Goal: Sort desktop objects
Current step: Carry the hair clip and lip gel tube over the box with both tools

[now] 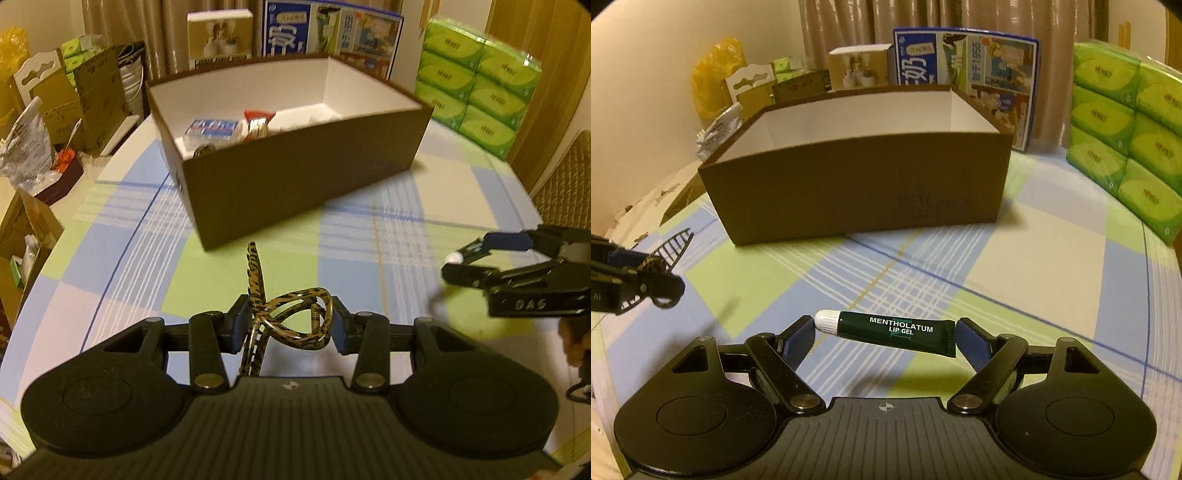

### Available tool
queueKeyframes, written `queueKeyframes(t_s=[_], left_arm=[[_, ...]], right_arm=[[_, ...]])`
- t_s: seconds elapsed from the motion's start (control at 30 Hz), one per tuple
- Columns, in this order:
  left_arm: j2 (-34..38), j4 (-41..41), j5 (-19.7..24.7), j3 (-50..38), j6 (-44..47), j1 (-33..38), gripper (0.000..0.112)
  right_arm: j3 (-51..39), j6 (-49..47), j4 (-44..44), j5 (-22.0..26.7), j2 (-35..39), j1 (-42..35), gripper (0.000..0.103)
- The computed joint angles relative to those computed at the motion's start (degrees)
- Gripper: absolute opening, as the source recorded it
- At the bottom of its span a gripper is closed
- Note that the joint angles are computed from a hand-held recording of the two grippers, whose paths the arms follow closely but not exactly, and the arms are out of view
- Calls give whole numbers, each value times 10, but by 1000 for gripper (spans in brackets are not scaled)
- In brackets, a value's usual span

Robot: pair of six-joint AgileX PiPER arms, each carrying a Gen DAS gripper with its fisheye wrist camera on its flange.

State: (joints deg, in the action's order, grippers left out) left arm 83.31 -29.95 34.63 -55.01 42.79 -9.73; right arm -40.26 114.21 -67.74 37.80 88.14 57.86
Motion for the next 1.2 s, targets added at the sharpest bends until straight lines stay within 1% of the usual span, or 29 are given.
queueKeyframes(t_s=[0.07,0.4,0.57,0.73,0.9,1.0,1.13,1.2], left_arm=[[1,-16,9,-13,12,2,38],[33,-34,15,-96,21,-6,38],[65,-38,21,-157,15,-11,38],[99,-47,26,-223,22,-13,38],[150,-38,31,-303,8,-19,38],[191,-25,44,-361,-9,-22,38],[262,1,79,-464,-37,-27,38],[300,14,97,-522,-54,-28,36]], right_arm=[[-5,-16,1,-2,-4,-7,80],[-36,-101,-6,-15,-22,-59,80],[-60,-150,-8,-33,-30,-99,80],[-93,-172,-22,-57,-30,-144,80],[-143,-199,-27,-90,-3,-195,80],[-185,-237,-7,-119,26,-231,80],[-246,-313,54,-152,70,-275,80],[-285,-372,106,-166,99,-298,80]])
